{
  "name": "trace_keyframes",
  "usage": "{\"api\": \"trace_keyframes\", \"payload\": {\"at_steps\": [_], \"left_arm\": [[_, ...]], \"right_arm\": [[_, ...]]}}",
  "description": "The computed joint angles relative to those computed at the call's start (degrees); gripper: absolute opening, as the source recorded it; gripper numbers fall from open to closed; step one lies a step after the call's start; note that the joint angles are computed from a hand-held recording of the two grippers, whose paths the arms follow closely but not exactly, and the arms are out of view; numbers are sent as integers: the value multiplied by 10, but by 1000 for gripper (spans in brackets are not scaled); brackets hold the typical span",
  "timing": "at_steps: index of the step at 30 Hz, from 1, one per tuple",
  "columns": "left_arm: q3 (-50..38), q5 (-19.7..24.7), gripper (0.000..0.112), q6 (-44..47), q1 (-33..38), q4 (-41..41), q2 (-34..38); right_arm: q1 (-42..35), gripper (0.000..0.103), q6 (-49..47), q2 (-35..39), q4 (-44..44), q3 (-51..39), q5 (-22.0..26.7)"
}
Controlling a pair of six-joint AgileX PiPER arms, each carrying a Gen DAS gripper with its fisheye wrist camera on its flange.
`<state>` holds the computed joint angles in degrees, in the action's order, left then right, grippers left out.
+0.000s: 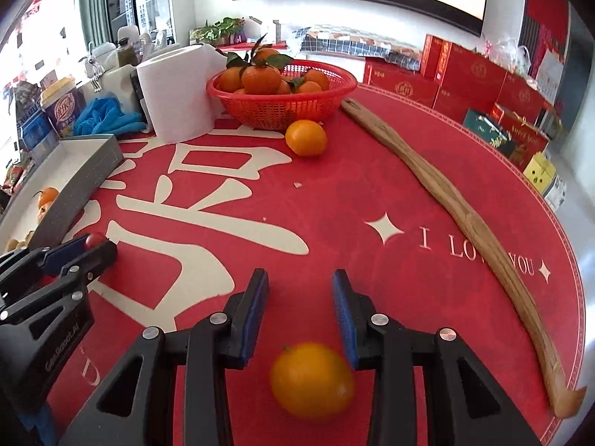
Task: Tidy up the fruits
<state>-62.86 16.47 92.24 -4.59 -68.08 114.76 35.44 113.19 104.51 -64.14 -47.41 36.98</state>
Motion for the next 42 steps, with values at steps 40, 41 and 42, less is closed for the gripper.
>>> {"api": "trace_keyframes", "payload": {"at_steps": [40,41,42], "left_arm": [[-53,70,102,-155,12,149,28],[-53,70,102,-155,12,150,29],[-54,71,102,-154,12,150,29]], "right_arm": [[-42,102,-30,8,75,-13,-3],[-42,102,-30,7,76,-12,-3],[-43,102,-31,5,75,-9,-5]]}}
